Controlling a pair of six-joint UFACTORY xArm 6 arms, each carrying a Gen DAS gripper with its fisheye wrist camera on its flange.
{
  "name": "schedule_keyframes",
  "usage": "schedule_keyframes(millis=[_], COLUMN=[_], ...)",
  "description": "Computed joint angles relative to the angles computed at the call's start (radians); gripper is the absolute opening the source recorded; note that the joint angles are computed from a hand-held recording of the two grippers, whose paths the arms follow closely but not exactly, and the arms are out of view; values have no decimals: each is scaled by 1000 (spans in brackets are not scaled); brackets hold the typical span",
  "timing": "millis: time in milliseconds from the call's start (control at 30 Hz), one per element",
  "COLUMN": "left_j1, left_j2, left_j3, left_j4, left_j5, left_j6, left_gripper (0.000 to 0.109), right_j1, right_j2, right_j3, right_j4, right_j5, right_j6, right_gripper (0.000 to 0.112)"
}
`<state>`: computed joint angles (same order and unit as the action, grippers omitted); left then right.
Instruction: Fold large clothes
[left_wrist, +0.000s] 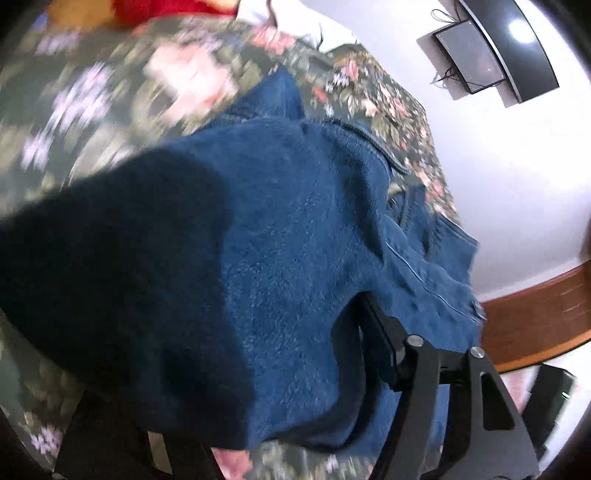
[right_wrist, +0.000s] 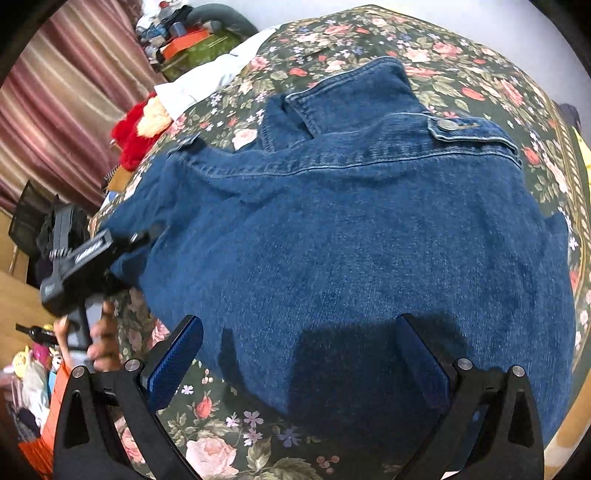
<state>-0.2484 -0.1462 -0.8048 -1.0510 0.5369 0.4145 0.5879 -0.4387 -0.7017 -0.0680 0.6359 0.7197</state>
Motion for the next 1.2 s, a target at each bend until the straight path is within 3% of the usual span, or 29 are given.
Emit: schedule_keyframes(millis=[33,100,167,233,433,633,700,833,933,1067,1133,1200], left_j1=[-26,-58,-67,-72,-72,-54,-45,-23,-29,-57,-82,-123], left_j2=[7,26,23,-15,-221,-372,-400,-422,-431,-431,-419,-400], left_j3=[-2,-18,-25,-15,81,176,204,233,256,230,202,164], left_j4=[78,250,348,376,407,661,716,695,868,942,1028,1153], left_j5=[-61,-136,-158,-170,-230,-252,-255,-225,-238,-258,-276,-297], left_j6=[-54,-159,-234,-227,-152,-299,-339,-309,-418,-448,-498,-578], left_gripper=[50,45,40,33,31,31,31,30,30,30,30,29], right_j1=[2,6,5,5,5,48,75,112,138,128,106,86], right_j2=[0,4,19,28,79,224,316,482,550,528,440,309], right_j3=[1,0,-13,-33,-111,-236,-310,-432,-482,-494,-419,-312], right_j4=[-4,-6,11,21,14,6,37,160,65,114,161,113], right_j5=[-3,-6,-7,10,-22,-78,-49,46,85,133,98,63], right_j6=[-2,-10,-27,-20,23,-1,-69,-242,-217,-265,-263,-190], right_gripper=[103,103,103,103,103,103,99,93,94,93,92,92])
